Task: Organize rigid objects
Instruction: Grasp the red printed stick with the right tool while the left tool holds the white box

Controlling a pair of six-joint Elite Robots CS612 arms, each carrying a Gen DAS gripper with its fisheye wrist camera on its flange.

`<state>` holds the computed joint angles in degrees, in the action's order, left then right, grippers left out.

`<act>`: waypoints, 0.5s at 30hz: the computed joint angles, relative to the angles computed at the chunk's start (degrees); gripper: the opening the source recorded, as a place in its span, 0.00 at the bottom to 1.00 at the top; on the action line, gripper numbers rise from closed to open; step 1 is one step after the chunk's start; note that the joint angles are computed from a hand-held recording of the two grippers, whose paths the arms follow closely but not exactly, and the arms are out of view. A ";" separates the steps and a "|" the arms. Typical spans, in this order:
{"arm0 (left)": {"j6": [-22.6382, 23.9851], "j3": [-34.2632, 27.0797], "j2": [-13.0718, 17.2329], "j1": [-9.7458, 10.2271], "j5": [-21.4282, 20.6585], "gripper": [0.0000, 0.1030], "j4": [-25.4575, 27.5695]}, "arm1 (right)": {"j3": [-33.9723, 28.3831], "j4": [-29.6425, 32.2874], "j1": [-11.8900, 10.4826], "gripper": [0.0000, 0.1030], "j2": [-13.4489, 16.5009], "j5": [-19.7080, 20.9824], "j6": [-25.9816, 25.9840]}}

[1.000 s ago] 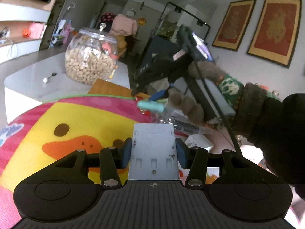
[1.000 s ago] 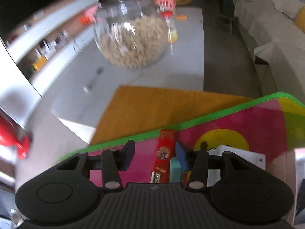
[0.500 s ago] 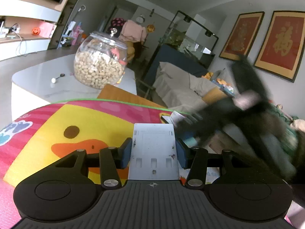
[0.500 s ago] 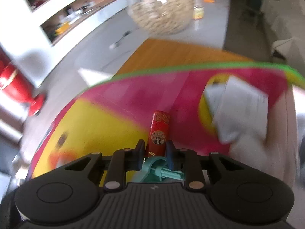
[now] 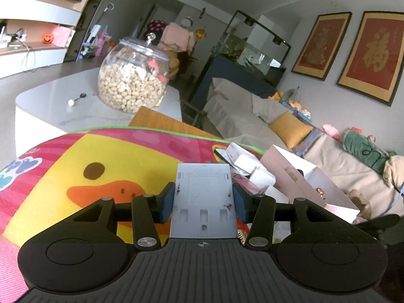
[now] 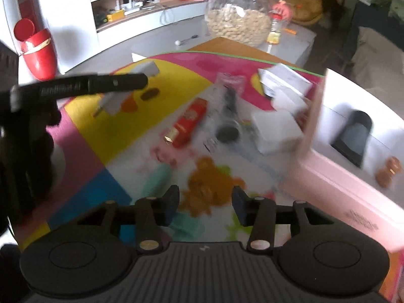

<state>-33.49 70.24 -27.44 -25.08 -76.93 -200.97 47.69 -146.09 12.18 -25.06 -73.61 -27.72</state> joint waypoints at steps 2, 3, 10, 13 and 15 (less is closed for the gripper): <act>0.16 -0.03 0.00 -0.03 0.19 0.51 0.18 | 2.93 -5.09 -0.04 0.44 -0.89 -3.15 0.26; 0.18 -0.17 0.06 -0.02 0.27 0.51 0.41 | 4.94 -9.24 0.08 0.44 -1.40 -6.00 0.13; -0.32 -0.04 -0.11 -0.13 1.18 0.51 1.49 | 5.47 -13.87 -1.16 0.44 -1.63 1.39 6.54; -0.41 0.14 -0.19 -0.18 1.59 0.51 1.37 | 0.90 -12.64 -0.60 0.44 0.74 4.14 8.14; -0.54 0.26 -0.25 -0.21 1.75 0.51 1.21 | -3.56 -9.27 -0.12 0.44 2.83 5.24 9.11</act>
